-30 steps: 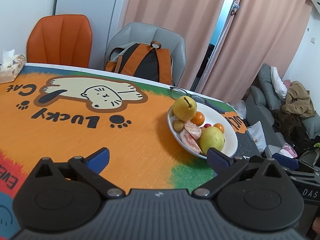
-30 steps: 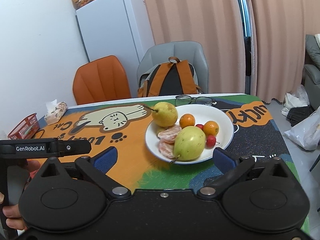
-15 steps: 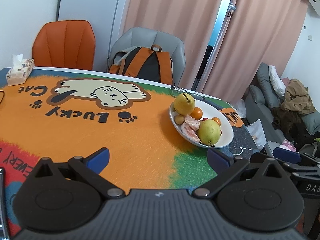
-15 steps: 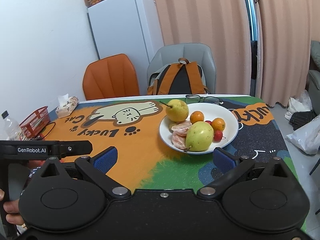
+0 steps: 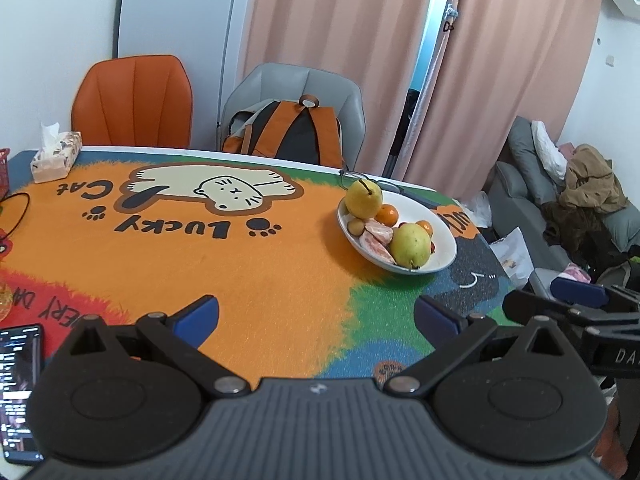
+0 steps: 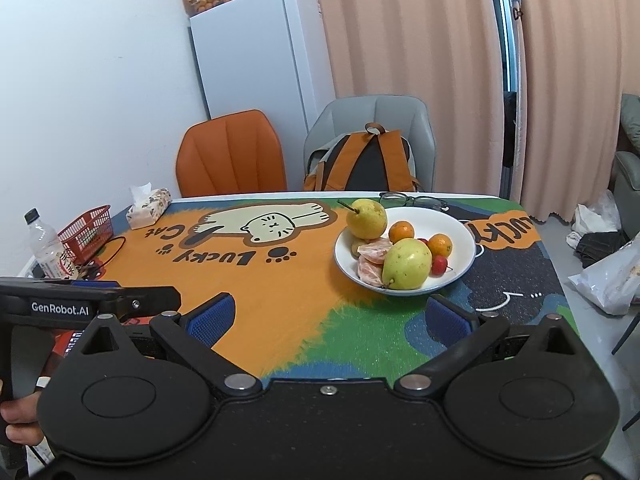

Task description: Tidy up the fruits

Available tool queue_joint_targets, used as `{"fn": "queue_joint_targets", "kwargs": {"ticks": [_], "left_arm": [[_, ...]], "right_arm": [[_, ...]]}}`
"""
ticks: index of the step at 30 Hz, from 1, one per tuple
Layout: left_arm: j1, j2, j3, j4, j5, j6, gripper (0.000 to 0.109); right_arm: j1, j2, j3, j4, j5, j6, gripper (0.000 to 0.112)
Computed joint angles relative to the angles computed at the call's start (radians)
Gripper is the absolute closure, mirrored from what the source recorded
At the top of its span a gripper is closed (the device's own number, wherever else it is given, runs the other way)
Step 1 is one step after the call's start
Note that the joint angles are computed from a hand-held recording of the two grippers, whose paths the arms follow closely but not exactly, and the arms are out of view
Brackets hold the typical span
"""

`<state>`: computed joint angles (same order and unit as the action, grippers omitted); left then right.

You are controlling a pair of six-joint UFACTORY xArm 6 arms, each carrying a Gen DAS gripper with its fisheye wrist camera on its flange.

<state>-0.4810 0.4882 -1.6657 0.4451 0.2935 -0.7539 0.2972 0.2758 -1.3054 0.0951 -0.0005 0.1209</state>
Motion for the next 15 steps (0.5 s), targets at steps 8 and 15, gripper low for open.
{"fn": "queue_joint_targets", "kwargs": {"ticks": [8, 15], "left_arm": [[-0.006, -0.074, 0.082, 0.085, -0.004, -0.077, 0.006], [-0.008, -0.129, 0.137, 0.207, -0.005, -0.177, 0.006]], "right_arm": [[-0.003, -0.076, 0.078, -0.045, -0.002, 0.036, 0.009], [-0.006, -0.128, 0.130, -0.119, -0.023, 0.096, 0.009]]}}
